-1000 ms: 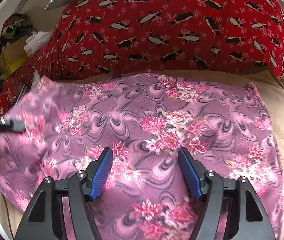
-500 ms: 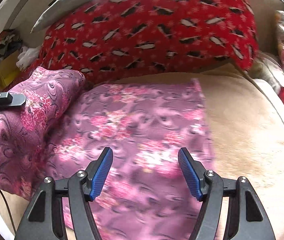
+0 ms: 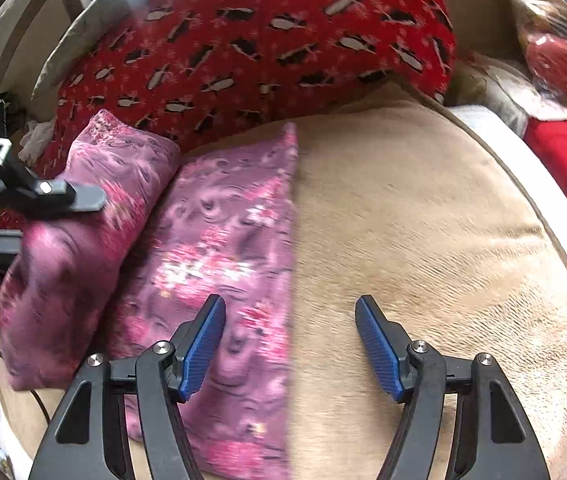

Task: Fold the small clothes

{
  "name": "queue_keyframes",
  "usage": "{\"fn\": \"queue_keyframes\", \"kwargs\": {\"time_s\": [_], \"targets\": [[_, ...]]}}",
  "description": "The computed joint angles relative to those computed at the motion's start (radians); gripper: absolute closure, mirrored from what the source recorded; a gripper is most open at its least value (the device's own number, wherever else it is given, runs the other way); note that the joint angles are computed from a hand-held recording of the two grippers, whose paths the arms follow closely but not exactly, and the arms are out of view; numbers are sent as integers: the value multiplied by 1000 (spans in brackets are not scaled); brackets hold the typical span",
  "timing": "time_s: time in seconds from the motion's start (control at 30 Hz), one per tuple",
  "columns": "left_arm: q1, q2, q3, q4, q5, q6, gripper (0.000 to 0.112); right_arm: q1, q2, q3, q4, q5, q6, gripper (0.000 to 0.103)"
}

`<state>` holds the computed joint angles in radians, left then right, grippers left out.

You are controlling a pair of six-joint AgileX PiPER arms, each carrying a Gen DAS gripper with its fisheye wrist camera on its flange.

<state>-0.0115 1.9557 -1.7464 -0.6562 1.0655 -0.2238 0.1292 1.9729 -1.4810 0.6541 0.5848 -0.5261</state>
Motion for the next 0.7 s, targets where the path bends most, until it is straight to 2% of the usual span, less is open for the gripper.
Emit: {"fn": "queue_keyframes", "kwargs": {"time_s": [0.03, 0.1, 0.2, 0.37, 0.53, 0.7], "targets": [[-10, 14, -5, 8, 1, -13, 94, -15, 8, -1, 45, 15, -34, 34], [-21, 34, -7, -7, -9, -12, 85, -31, 12, 4, 105, 22, -83, 34], [-25, 33, -5, -33, -9, 14, 72, -29, 10, 12, 117, 14, -101, 34], [6, -1, 16, -63, 19, 68, 71, -33, 11, 11, 129, 21, -108, 33], [144, -135, 205, -129, -6, 199, 71, -31, 8, -14, 69, 43, -45, 33], [272, -188, 291, -71, -30, 215, 71, -50, -7, -50, -14, 21, 66, 34]]}}
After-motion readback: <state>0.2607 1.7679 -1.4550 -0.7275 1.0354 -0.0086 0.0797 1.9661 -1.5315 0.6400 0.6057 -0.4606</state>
